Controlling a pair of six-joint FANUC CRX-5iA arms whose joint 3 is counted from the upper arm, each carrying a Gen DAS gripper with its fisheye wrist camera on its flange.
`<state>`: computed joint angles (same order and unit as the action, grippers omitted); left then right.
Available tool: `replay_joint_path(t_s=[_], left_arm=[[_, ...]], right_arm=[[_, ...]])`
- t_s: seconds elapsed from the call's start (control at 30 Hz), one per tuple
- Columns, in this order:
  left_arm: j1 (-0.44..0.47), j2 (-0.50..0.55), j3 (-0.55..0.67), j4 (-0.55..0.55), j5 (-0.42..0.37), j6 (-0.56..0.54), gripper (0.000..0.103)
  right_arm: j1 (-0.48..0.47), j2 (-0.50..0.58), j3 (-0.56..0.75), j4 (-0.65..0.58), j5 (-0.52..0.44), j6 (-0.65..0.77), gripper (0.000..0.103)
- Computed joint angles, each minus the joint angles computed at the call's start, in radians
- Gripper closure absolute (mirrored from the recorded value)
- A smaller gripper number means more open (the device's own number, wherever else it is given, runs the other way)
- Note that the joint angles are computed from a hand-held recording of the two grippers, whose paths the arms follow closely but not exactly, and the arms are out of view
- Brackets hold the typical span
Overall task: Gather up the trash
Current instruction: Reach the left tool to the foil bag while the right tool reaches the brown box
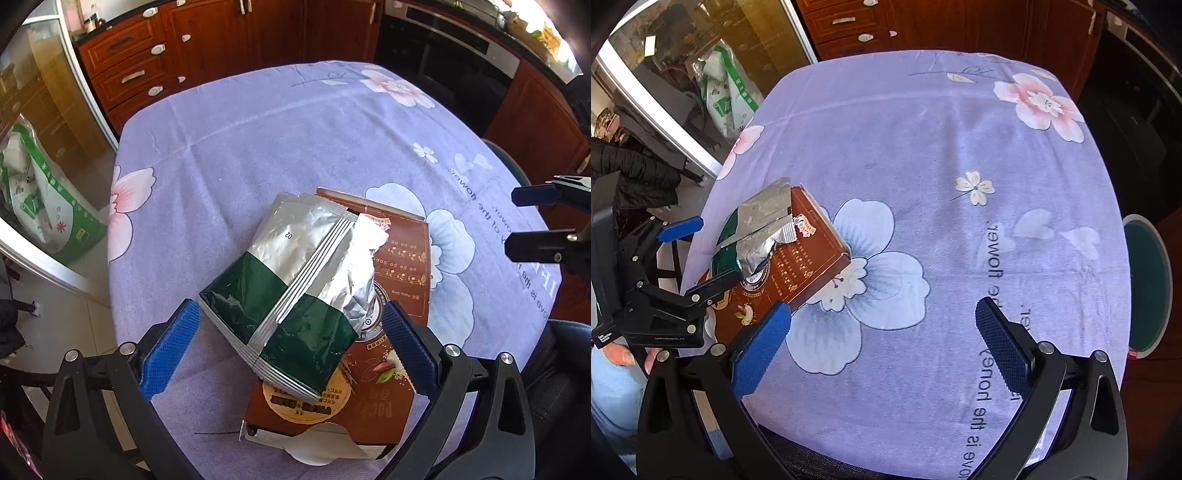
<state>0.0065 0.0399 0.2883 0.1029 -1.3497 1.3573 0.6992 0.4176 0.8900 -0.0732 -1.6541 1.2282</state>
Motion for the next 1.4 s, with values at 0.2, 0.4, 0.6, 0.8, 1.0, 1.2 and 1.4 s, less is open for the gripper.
replay_joint_path(t_s=[0.2,0.4,0.6,0.8,1.0,1.2,1.4], left_arm=[[0.033,0.014,-0.02,0.062,0.007,-0.054,0.004],[0.048,0.026,-0.023,0.084,-0.003,-0.092,0.004],[0.039,0.033,-0.029,0.079,0.009,-0.097,0.004],[0.046,0.026,-0.052,0.109,0.034,-0.09,0.011],[0.027,-0.006,-0.061,0.085,0.064,-0.086,0.053],[0.026,-0.04,-0.096,0.104,0.068,-0.062,0.066],[0.046,-0.052,-0.146,0.196,0.073,0.009,0.068]], right_arm=[[0.028,0.028,0.02,-0.011,-0.037,0.005,0.007],[0.044,0.041,0.027,-0.023,-0.055,0.005,0.007],[0.064,0.045,0.015,-0.029,-0.064,0.015,0.007],[0.069,0.04,0.001,-0.028,-0.058,0.017,0.007],[0.076,0.04,-0.006,-0.037,-0.059,0.02,0.007],[0.107,0.044,-0.006,-0.07,-0.068,0.052,0.007],[0.152,0.036,-0.041,-0.093,-0.077,0.079,0.007]])
